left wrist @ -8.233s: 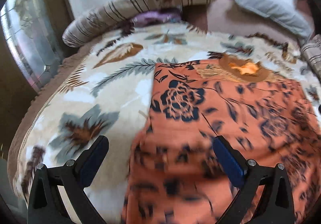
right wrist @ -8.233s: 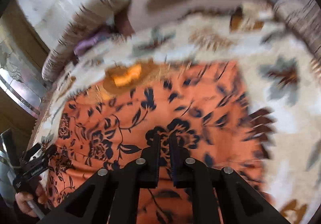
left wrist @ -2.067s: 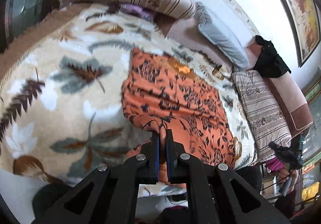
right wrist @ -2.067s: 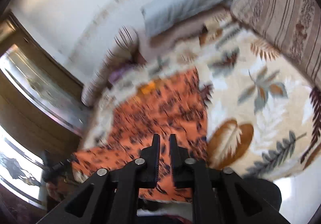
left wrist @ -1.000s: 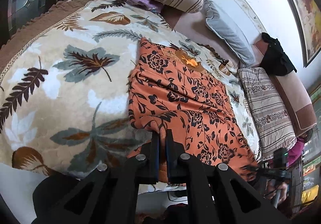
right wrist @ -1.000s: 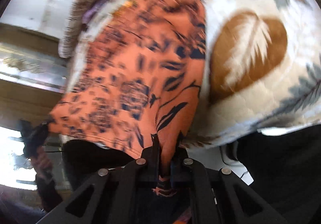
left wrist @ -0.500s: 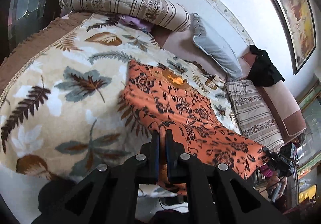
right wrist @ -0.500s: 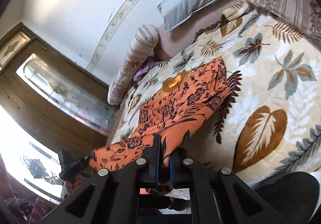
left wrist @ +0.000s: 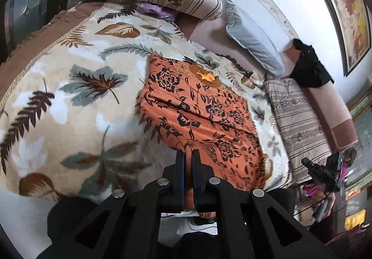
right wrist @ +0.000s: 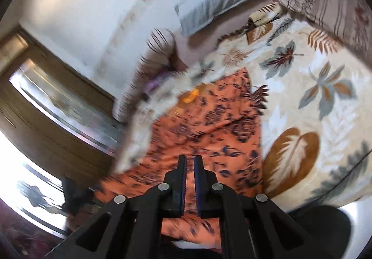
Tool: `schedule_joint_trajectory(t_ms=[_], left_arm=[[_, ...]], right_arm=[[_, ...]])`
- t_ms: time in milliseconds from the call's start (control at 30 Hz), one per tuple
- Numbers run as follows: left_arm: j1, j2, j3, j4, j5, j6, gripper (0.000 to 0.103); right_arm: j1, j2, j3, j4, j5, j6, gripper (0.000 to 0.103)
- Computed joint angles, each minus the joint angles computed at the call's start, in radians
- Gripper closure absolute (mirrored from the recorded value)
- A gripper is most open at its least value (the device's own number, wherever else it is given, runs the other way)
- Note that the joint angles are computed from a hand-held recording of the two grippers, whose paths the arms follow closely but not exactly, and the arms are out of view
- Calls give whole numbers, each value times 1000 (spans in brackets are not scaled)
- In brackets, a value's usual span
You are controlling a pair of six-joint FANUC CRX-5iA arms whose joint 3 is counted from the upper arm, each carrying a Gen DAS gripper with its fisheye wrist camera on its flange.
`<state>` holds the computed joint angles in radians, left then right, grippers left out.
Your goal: Fold small clothes
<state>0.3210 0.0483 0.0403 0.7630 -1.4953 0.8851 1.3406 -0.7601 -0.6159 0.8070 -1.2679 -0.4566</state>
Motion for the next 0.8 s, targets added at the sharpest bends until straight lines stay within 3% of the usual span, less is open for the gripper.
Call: schedule_joint_trajectory(t_ms=[67,167,200,233,267,300,467,667,700,733,767,800], left_arm=[[-2,-2,-8,-13,-1,0,98],[13,-10,-34,-41,-3,7,98],[18,-8,-36,-48,-5,15,98],[23,-3,-36,-56,-9,30,98],[27,1,-34,-60,-12,40,98],[29,5,-32,-61,-13,46,98],[11,1,-25,-47,3,14,98],[5,-7,-27,-21,7,-10,98],[7,-8,-28,-22,7,-8,98],[10,-8,-27,-26,6,-3,98],[12,-7,-26,-30,4,0,98],[14,-5,-23,-35,4,5,98]], right_arm=[[-89,35,48,-165,13,69,94],[-146,25,11,-291,82,30,88],[-152,28,-5,-336,95,9,73],[-149,27,-26,-364,116,-11,44],[-142,21,-49,-370,141,-38,29],[-119,12,-84,-363,169,-86,22],[-107,52,-120,-417,181,-111,22],[-225,112,-172,-562,430,-10,25],[-224,123,-172,-560,441,5,41],[-224,127,-169,-561,455,42,75],[-223,130,-157,-567,449,65,85],[-216,137,-131,-570,414,95,90]])
